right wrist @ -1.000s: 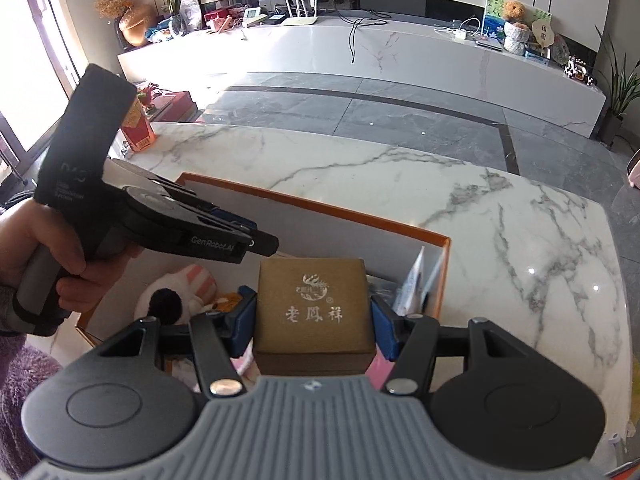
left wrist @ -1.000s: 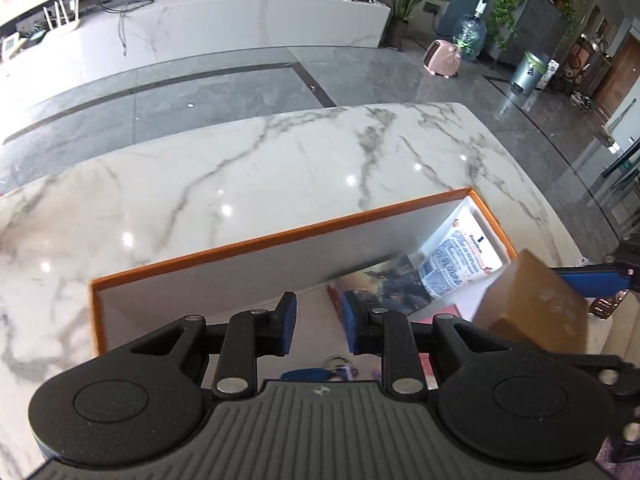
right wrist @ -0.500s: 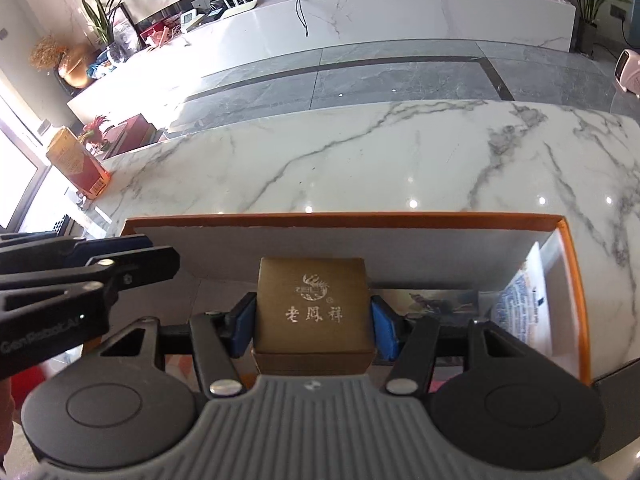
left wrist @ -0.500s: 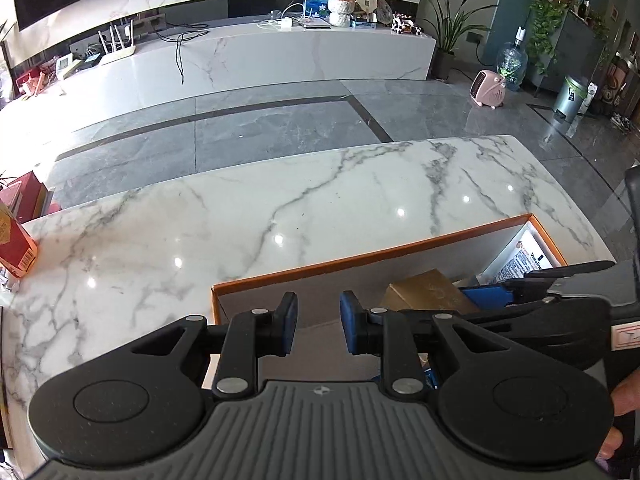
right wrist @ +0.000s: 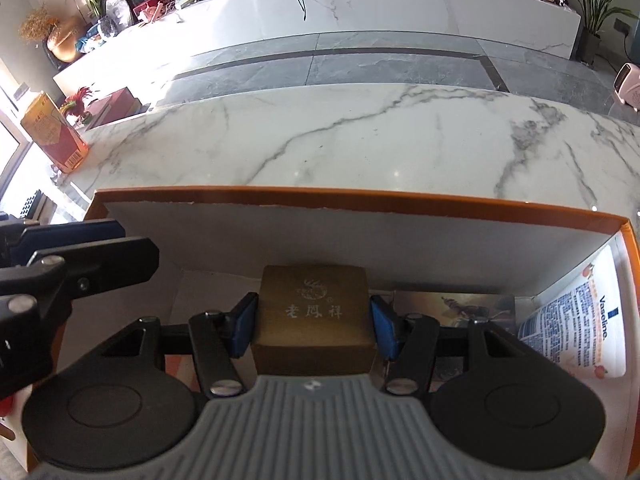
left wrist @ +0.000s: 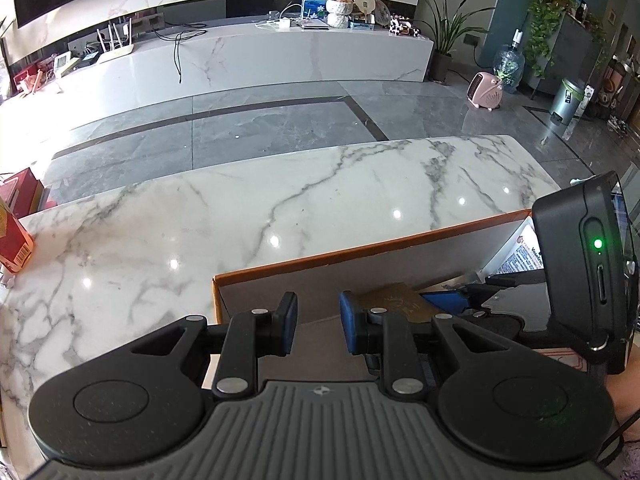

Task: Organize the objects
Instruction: 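Lower the brown printed box into the orange box and open the right tool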

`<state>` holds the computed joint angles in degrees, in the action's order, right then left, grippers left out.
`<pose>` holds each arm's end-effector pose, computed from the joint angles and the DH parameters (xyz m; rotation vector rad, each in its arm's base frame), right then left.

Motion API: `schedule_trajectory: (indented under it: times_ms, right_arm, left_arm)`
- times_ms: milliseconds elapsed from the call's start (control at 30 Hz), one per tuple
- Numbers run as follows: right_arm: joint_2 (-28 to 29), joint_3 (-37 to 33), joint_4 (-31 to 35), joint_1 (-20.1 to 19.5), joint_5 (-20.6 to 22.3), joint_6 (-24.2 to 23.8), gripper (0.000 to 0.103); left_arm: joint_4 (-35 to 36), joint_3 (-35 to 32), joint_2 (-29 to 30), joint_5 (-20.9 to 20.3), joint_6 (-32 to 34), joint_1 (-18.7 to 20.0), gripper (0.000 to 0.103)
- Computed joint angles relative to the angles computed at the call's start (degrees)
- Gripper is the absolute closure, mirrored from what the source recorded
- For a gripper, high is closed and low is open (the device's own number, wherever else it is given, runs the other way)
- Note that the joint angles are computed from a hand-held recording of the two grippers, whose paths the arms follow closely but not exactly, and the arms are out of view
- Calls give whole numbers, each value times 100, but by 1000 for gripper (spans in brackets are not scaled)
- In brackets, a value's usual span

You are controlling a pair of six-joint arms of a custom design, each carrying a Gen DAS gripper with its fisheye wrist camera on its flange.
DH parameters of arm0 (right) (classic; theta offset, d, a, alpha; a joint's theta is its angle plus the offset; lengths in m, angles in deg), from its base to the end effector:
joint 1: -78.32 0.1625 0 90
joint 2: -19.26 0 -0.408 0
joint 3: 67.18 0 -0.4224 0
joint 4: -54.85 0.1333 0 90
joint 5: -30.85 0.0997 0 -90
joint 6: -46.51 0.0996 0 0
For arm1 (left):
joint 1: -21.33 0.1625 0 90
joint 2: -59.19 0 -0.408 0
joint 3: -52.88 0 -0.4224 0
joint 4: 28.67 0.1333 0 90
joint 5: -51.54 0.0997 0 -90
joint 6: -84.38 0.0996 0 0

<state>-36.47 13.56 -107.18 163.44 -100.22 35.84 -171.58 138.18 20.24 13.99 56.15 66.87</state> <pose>0.0051 -0.7385 0.3428 -0.2474 -2.2193 0.8383 -0.3492 -0.6589 0.0644 0.2659 2.3341 -0.7939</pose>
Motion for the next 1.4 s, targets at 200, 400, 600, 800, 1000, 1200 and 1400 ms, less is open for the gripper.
schedule_trajectory:
  times_ms: [200,400,600,800,1000,1200,1400]
  right_arm:
    - [-22,-23,89,10,-16,-34,41]
    - [-104,86,-16,2,46,-8,42]
    - [-20,284,-795,22,-63,-126,42]
    - [-126,212,-138,0,50,150,39]
    - [-576,480,337,-134,498,767,40]
    - [-547,510,276,-133,397,579,40]
    - [-84,300,-441,-1,-118,-420,40]
  left_arm:
    - [42,34,-19,27,-21,-36,75]
    - [94,38,-13,-52,-51,-37,76]
    - [171,5,0,-13,-112,-27,79]
    - [246,21,-46,-93,-186,-19,79]
    - [304,11,-25,-181,-215,-5,79]
    - [366,-45,49,-312,-224,29,79]
    - [472,-32,25,-212,-416,55,85]
